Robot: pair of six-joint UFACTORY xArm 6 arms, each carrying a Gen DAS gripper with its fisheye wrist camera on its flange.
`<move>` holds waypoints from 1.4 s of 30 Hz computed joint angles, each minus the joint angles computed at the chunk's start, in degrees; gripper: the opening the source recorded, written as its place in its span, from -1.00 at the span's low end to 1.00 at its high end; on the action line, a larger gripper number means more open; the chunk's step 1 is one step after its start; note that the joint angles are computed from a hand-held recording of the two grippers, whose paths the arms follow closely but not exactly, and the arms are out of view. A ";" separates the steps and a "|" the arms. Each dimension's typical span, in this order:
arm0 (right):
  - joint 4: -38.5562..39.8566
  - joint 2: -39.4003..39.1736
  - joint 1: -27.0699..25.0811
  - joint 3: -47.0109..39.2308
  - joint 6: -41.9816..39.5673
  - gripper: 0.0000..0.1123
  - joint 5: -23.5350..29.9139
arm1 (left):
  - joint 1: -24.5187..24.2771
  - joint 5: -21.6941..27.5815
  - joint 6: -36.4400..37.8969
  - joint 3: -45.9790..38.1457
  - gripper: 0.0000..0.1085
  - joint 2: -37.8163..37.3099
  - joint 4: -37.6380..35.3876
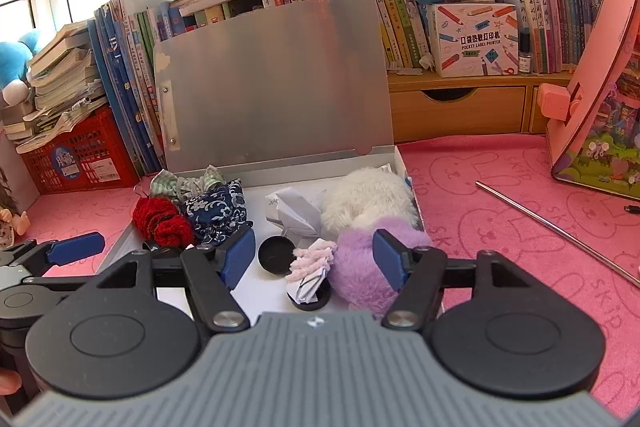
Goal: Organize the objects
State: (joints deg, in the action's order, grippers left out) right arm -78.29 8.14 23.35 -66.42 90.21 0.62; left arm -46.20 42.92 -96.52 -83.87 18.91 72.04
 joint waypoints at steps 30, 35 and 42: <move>-18.53 -12.90 1.59 13.21 18.09 0.56 3.00 | -9.18 13.45 -6.85 7.24 0.90 -7.07 1.58; -20.22 -14.16 2.10 15.77 20.01 0.56 3.01 | -9.99 13.22 -7.96 8.45 0.90 -7.51 0.61; -20.97 -16.00 2.48 18.73 20.54 0.56 3.03 | -11.47 13.15 -9.82 10.59 0.90 -8.30 -0.06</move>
State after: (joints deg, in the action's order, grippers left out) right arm -99.26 -7.86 25.83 -47.69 110.76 3.65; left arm -57.67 56.07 -106.34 -73.29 10.61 71.98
